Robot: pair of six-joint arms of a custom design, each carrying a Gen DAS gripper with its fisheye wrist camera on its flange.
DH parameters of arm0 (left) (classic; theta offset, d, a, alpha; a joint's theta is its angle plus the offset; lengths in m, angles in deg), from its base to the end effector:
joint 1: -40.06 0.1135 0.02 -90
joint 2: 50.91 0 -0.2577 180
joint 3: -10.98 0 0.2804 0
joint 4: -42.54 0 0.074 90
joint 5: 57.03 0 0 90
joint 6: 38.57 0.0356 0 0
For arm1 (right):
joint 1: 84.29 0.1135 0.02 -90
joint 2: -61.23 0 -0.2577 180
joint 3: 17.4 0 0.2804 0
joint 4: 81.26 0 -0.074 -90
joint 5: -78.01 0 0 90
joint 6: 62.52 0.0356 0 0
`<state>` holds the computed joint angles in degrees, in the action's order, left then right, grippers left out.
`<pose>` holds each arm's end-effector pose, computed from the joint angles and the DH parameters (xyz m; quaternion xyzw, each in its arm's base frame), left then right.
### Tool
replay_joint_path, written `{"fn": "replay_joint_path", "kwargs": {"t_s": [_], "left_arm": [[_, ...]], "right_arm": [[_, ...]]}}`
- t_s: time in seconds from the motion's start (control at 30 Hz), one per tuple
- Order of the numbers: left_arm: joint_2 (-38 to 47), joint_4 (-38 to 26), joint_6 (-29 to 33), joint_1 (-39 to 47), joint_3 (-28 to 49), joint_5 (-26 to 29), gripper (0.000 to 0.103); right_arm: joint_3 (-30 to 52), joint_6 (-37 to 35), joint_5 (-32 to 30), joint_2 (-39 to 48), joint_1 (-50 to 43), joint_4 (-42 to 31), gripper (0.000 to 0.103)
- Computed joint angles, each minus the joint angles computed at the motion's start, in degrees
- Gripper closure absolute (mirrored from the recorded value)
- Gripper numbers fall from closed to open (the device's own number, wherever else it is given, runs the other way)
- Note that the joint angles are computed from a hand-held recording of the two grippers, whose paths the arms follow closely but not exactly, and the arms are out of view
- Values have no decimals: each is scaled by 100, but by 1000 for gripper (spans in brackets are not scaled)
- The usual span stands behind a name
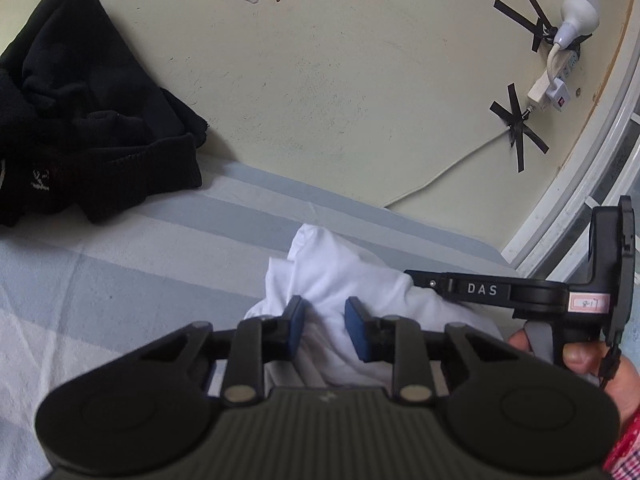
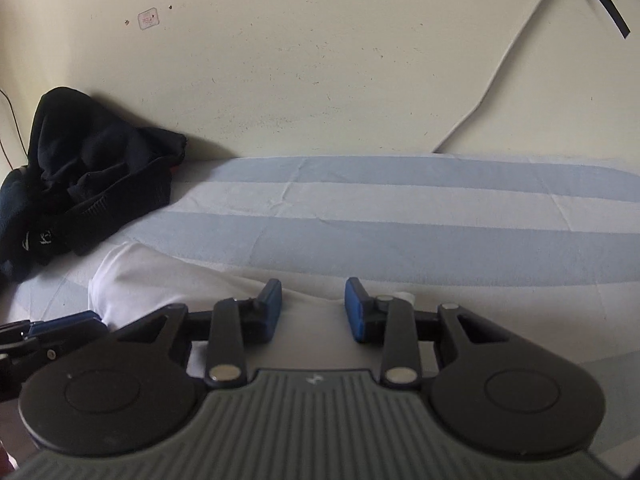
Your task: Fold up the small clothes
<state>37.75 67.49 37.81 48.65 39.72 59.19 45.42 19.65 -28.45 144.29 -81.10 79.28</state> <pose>0.2410 0.0205 0.0678 -0.0635 0.8678 -0.2207 0.4407 0.3341 0.0287 0.2032 -0.1466 0.8859 0.1124 0.4255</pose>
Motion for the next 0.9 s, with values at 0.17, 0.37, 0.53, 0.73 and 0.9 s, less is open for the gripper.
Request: {"fn": "replay_joint_path", "kwargs": {"t_s": [0.17, 0.37, 0.53, 0.73, 0.9], "left_arm": [[-956, 52, 54, 1138, -775, 1051, 56], [-1324, -456, 401, 2929, -1041, 2404, 56], [-1631, -730, 254, 2982, -982, 2468, 56], [-2108, -977, 333, 2527, -1108, 2215, 52], [-1572, -515, 216, 1966, -1016, 1815, 44]], "right_arm": [[-570, 188, -292, -924, -188, 182, 64], [-1481, -514, -1333, -2702, -386, -231, 63], [-1658, -734, -793, -2429, 887, -361, 72], [-1977, -1354, -1202, -2587, 1877, -913, 71], [-2193, -1712, -2281, -3731, 704, -1879, 71]]}}
